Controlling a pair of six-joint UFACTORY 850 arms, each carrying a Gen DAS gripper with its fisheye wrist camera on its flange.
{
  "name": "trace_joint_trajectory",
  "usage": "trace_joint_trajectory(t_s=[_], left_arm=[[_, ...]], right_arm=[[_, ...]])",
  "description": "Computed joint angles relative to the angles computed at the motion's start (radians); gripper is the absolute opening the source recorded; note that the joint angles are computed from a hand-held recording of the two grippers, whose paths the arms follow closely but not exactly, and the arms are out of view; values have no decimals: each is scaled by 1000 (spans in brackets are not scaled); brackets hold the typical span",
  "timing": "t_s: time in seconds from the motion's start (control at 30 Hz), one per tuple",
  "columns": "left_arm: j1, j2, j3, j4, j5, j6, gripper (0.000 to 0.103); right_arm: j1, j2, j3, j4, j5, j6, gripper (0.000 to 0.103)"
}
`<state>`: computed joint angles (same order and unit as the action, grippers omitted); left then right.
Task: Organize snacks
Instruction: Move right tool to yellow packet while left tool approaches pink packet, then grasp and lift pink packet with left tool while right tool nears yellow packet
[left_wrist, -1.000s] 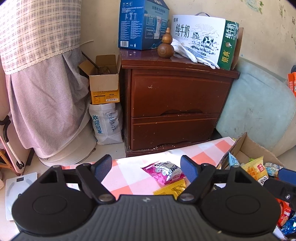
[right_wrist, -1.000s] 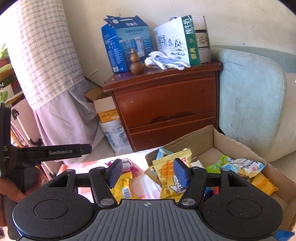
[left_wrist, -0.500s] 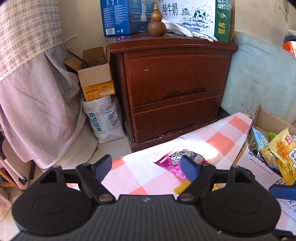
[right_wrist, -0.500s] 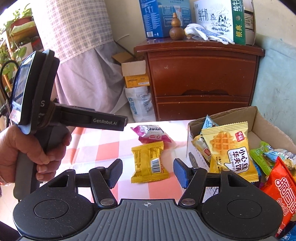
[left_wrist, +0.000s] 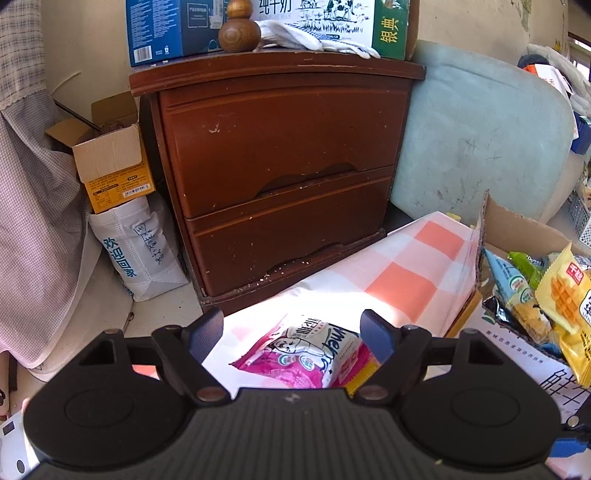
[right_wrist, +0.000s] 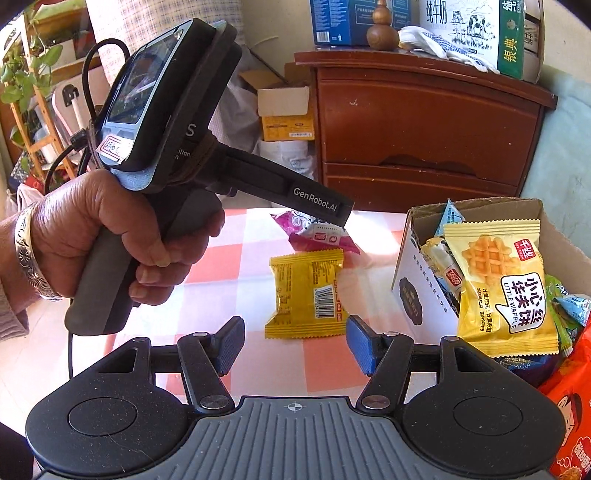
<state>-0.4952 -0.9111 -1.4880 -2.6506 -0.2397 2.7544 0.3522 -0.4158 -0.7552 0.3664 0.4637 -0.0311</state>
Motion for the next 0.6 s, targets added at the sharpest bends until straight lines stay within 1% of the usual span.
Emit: trace_joint_trajectory(t_s=[0.1,0.13,0.2,0.23,0.27,0.33,0.37,0.47,0.5,0.53,0.6], left_arm=[[-3,-32,-33,112,20,-93,80],[-4,-40,-40,111,27,-86,80],[-8,-55,-53,54,42,-25,80],[-7,-60,-58,69,43,-42,79],[-2,-63,-61,124,38,-101,78],[9,-65,-62,262,16,-245,70],[14,-65,-62,318,8,-299,69],[27,-61,-56,410,-6,-375,58],[31,-60,-56,438,-4,-402,53],[35,-60,-55,456,-3,-421,52],[43,-57,-48,435,-8,-405,52]], right_arm=[[-3,-19,-14,16,-5,-9,61],[-5,-27,-21,23,-8,-15,61],[-5,-40,-33,42,-14,-33,61],[-4,-46,-37,49,-12,-39,61],[-2,-53,-42,56,-8,-47,61],[-1,-67,-55,71,-2,-61,66],[1,-76,-62,77,3,-66,66],[0,-109,-90,95,10,-76,66],[-1,-120,-101,110,8,-88,66],[-3,-129,-109,113,8,-90,66],[-9,-140,-115,92,15,-73,67]])
